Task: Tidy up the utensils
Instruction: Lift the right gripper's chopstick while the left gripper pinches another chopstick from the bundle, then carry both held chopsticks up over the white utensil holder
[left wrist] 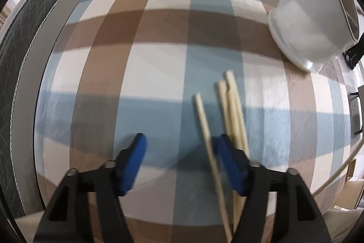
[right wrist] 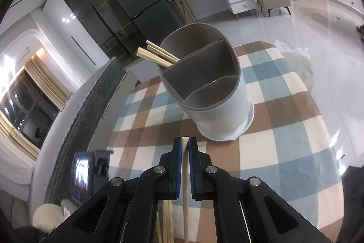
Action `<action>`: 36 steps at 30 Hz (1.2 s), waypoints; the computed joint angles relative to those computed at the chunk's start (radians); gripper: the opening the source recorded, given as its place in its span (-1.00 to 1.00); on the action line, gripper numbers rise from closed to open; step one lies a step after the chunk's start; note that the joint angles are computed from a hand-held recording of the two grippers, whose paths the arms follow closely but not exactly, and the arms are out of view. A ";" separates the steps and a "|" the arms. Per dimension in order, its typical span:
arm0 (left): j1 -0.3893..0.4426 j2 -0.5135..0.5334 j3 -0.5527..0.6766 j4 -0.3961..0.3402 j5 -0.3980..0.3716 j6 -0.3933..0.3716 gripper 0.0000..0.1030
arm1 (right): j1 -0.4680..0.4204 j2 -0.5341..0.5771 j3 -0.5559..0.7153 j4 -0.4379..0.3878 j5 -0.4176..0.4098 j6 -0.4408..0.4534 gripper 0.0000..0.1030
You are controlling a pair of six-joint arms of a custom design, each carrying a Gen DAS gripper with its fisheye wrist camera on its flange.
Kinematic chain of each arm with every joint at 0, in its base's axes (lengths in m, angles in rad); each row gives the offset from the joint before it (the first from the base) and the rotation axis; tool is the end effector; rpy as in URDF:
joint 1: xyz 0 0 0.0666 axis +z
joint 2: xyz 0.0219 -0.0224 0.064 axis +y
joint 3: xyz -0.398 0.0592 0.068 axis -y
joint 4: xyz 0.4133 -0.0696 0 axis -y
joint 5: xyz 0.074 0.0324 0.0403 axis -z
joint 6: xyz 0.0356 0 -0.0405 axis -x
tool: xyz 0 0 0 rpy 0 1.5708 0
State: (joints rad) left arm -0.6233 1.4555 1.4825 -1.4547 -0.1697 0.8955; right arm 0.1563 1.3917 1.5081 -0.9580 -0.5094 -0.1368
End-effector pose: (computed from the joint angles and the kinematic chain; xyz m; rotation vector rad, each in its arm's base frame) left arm 0.3867 -0.2711 0.4369 -0.4140 2.8917 0.0361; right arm 0.4896 0.0943 0.5039 -0.2610 2.3892 0.7493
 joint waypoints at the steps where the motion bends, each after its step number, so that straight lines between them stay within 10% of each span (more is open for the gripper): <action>1: 0.002 0.004 0.006 0.000 0.001 -0.007 -0.31 | 0.000 0.000 0.000 0.002 0.001 0.001 -0.90; 4: 0.015 0.033 0.045 -0.014 0.029 -0.049 -0.95 | 0.003 0.002 0.002 0.003 0.002 0.003 -0.90; 11: 0.026 0.001 0.032 0.039 0.042 -0.019 -0.99 | 0.004 0.004 0.000 0.011 0.016 0.010 -0.90; 22: -0.031 -0.114 0.012 0.259 -0.154 -0.008 -0.99 | 0.030 -0.109 -0.094 0.089 0.053 0.052 -0.90; 36: -0.065 -0.116 0.091 0.205 -0.112 -0.069 -1.00 | 0.047 -0.201 -0.121 0.120 0.120 0.074 -0.90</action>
